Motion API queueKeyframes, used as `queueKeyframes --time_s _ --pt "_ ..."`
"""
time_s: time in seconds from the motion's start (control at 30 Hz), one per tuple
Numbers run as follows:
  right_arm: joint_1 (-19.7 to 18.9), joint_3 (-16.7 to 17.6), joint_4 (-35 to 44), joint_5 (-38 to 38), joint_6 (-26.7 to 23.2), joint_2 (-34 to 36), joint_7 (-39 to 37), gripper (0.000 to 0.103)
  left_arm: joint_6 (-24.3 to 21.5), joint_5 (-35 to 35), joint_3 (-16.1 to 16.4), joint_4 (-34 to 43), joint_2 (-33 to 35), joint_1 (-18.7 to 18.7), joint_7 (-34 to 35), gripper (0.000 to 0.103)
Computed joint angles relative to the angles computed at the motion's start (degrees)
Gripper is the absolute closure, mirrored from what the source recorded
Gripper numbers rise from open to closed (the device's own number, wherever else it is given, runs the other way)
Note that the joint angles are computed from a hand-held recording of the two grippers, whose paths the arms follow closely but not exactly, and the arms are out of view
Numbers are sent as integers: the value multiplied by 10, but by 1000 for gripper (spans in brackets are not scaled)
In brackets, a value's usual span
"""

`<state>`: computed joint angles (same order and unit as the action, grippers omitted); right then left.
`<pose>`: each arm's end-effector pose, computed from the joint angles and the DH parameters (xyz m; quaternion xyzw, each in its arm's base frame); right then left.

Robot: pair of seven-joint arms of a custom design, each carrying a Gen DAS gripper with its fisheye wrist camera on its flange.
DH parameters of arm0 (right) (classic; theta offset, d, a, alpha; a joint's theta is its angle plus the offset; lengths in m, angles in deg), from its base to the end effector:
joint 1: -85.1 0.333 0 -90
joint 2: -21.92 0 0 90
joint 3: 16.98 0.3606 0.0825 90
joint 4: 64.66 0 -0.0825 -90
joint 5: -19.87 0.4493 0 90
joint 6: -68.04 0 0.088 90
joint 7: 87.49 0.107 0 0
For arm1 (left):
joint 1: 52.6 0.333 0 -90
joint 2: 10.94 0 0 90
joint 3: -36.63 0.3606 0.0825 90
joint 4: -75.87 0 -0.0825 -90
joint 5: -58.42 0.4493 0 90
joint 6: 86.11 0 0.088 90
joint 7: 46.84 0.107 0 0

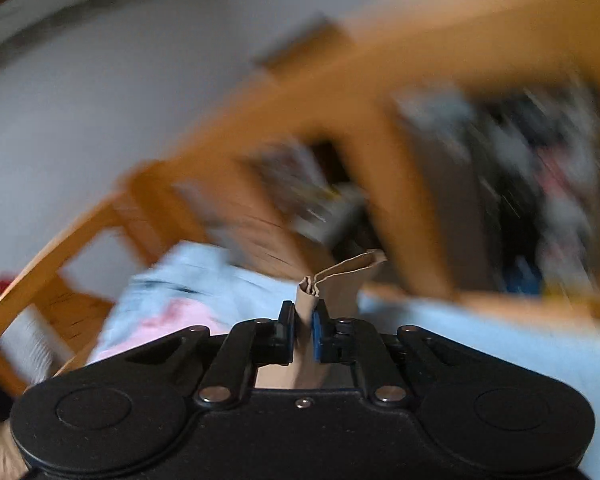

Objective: Fold large clothes

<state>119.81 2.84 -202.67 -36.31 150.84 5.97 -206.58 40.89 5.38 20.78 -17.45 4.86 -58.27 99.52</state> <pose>0.3272 0.2989 0.4411 -0.0407 0.8103 -0.5270 0.2529 0.6946 -0.2777 0.5346 0.3079 -0.8390 0.4422 0.0756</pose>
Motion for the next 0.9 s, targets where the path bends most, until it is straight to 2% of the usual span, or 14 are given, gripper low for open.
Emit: queueKeyframes --time_s 0.07,0.17,0.27,0.37,0.43,0.57,0.67,0.73,0.77,0.8,0.83,0.87,0.9 --pt "-2 2 19 -94 11 20 -86 95 -57 -32 -4 37 23 18 -7 1" --pt "-6 -6 44 -206 70 48 -171 95 -119 -74 -10 90 62 41 -33 1" --pt "-14 -22 71 -300 169 82 -201 95 -175 -92 -17 142 103 58 -81 1" --pt "-16 -35 103 -360 242 123 -204 95 -223 -98 -24 195 157 70 -181 1" --pt "-12 -43 127 -387 284 152 -197 96 -227 -92 -27 209 179 75 -230 1" --pt "1 -59 168 -404 348 198 -189 96 -228 -36 -23 218 200 71 -273 1" --pt "16 -69 202 -402 377 229 -221 96 -229 3 -20 226 211 67 -301 3" --pt "28 -73 220 -396 391 246 -250 96 -221 24 -18 223 210 65 -300 9" --pt "35 -75 231 -394 395 256 -264 96 -214 39 -15 220 206 62 -300 19" --pt "40 -77 233 -391 402 258 -275 96 -203 52 -13 217 204 58 -299 37" --pt "44 -80 233 -389 409 258 -284 96 -195 66 -10 216 202 53 -300 49" --pt "47 -83 235 -386 416 260 -296 96 -191 87 -6 220 202 45 -305 77" --pt "48 -86 239 -385 423 264 -306 95 -191 96 -7 215 199 46 -294 96"
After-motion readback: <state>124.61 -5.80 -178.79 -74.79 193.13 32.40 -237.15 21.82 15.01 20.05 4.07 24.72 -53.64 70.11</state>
